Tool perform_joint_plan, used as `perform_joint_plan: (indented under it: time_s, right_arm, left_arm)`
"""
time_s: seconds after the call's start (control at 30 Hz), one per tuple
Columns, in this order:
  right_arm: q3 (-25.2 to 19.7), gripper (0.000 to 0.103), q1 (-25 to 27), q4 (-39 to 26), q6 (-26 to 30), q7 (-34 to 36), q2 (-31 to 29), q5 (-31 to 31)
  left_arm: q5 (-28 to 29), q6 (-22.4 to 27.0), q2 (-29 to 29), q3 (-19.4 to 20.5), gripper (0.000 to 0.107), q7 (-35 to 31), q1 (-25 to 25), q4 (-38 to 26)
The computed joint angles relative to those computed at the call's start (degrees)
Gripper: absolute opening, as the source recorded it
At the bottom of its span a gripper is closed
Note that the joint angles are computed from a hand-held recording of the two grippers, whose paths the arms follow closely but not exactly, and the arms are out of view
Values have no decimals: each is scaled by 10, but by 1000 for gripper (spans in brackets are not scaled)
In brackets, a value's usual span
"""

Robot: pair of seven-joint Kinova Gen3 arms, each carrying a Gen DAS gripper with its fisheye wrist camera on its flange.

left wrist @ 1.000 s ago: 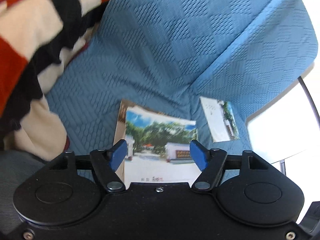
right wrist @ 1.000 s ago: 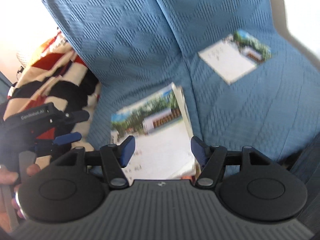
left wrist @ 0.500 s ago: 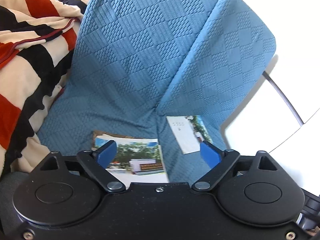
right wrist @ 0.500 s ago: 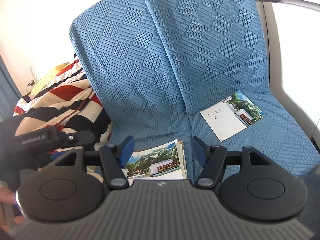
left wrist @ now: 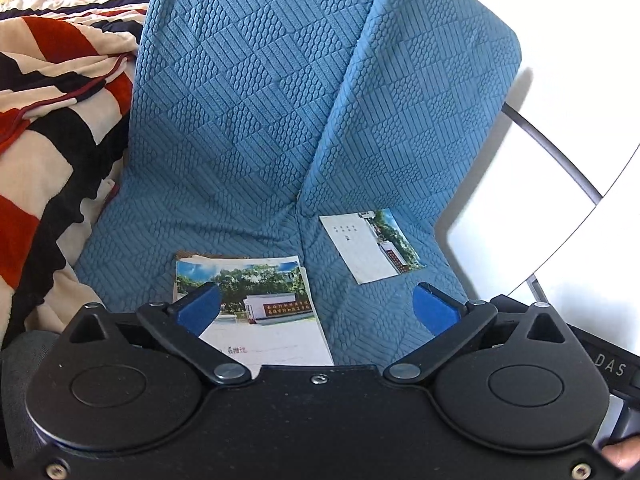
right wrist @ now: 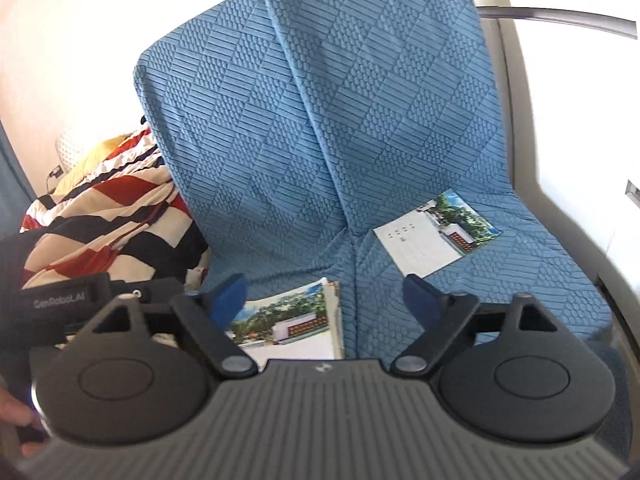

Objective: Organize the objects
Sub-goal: 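Raise both grippers away from the book stack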

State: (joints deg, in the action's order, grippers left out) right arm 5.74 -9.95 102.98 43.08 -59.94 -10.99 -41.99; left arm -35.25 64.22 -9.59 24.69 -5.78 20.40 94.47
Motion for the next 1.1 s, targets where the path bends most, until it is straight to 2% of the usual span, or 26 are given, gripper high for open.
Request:
perform_joint_plan:
  time_s: [0.1,0.17,0.33,0.5,0.6,0.7,0.97,1.1]
  right_arm:
    - [-5,88,7,3,-4,-10,-3,28]
    - [7,88,6,2,8,3,0,24]
    - [14,88,18,6,18,17,-1,21]
    - [24,88,25,17,16,33,-6,14]
    - [24,88,31,25,-2,27,-5,13]
    - [39,88,34,19,12,42,7,-9]
    - [41,88,53,30,3,92,25,-49]
    - [34,88,66,45,-17,121,36,-66]
  left_arm:
    - [-23,4,7,17,102,19,5,-4]
    - [-38,14,18,24,102,31,14,-12]
    - [-63,10,36,17,102,49,45,-22]
    - [-69,-1,50,-4,102,56,69,-30]
    - [-78,-29,49,-17,102,70,74,-21]
    - [-87,-17,64,-19,102,65,80,-34]
    - [-92,-13,89,-41,102,65,107,-43]
    - [-90,-36,97,-59,102,76,114,-36]
